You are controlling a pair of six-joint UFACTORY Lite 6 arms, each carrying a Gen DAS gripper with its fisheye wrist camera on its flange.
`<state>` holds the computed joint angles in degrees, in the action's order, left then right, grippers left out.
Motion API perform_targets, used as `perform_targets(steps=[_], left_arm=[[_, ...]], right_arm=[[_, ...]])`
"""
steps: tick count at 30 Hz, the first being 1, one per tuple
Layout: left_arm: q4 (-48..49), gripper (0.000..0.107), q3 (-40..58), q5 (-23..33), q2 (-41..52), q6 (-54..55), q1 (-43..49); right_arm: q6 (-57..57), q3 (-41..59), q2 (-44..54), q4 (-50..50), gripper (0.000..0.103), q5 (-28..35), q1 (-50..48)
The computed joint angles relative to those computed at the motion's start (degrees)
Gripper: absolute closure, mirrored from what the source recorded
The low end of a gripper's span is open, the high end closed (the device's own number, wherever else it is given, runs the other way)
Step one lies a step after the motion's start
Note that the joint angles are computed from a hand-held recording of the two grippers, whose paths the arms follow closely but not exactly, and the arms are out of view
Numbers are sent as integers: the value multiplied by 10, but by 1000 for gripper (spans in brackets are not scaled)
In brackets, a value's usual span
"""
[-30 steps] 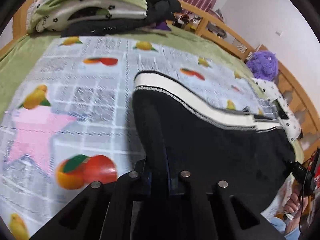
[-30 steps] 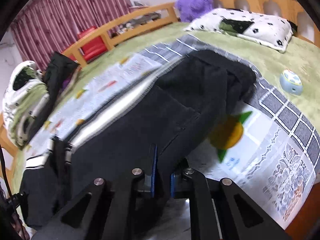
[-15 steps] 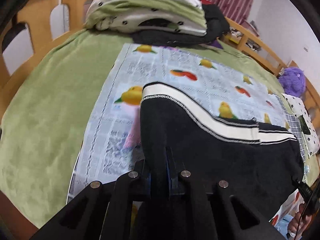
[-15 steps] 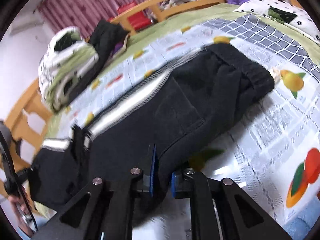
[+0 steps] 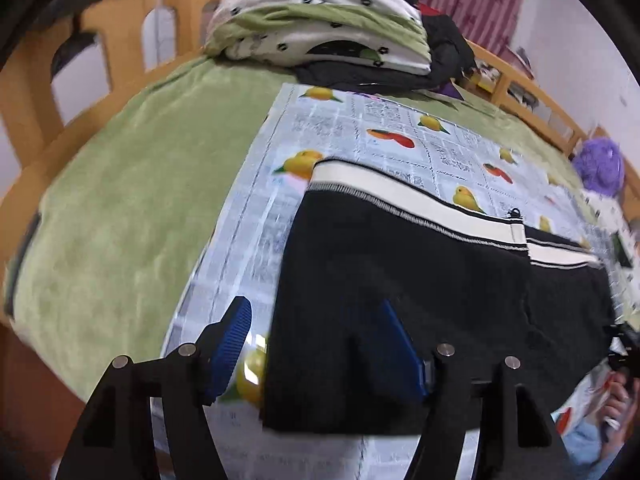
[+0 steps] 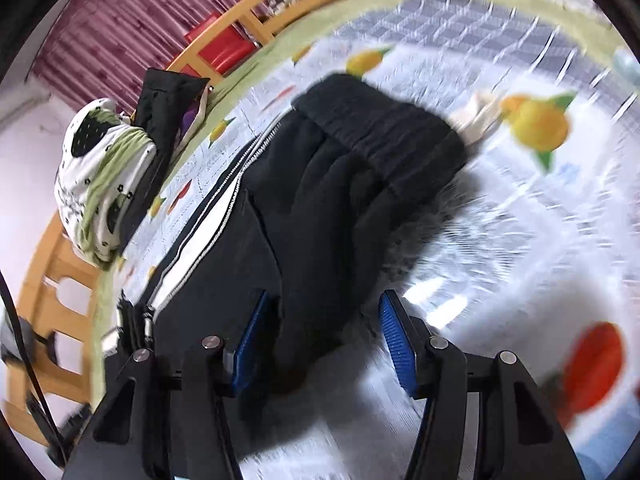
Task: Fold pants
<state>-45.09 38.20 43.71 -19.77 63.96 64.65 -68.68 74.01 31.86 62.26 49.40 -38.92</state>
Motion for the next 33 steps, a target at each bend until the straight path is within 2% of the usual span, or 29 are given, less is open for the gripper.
perform_targets(steps=[2,4,8,9,10,11,12,14,16,18,20,21,22,23,24,26,29,31,33], left_arm=[[-16,41,-14,36,9,29,49],[-27,41,-39,50,24,64,87],[-62,41,-67,9,93,103,82],[-90,41,-70,12,102,128,84],[-118,44,-71,15,107,150,82],[-140,64,-69,9,115,158,65],[-156,68,-67,-20,115,151,37],[-184,87,-53,-49,126,165,-2],[-189,87,-19,-49,146,157,-36],[-194,87,-4,-43,152,145,-50],[-192,85,-4,-65,153,135,-73],[-185,83,-10,-81,151,132,-80],[-173,75,-23,-99,142,134,-85],[-163,65,-26,-103,141,132,-82],[-148,60,-26,-97,139,128,-71],[-126,56,-21,-61,128,126,-37],[-100,54,-4,-33,108,110,-11],[-94,48,16,-23,105,97,-13],[-71,48,41,-42,113,54,-44]], right_arm=[[9,31,31,15,47,4,13],[20,52,48,24,47,1,27],[30,69,68,53,47,-24,47],[29,65,64,58,57,-35,52],[28,59,57,59,77,-52,59],[23,53,48,59,85,-80,70],[1,44,37,67,87,-102,77],[4,58,32,62,89,-103,84],[-14,82,27,80,90,-81,77],[-16,110,28,77,90,-75,76],[22,138,49,23,88,-98,84],[49,153,66,-7,82,-100,86],[91,172,85,-54,76,-96,87],[120,189,107,-95,75,-86,86],[124,184,109,-112,75,-78,77],[69,103,47,-92,67,-104,59],[28,-18,-83,-123,67,-166,65],[-6,-76,-156,-114,67,-168,69],[-25,-126,-231,-104,67,-154,96]])
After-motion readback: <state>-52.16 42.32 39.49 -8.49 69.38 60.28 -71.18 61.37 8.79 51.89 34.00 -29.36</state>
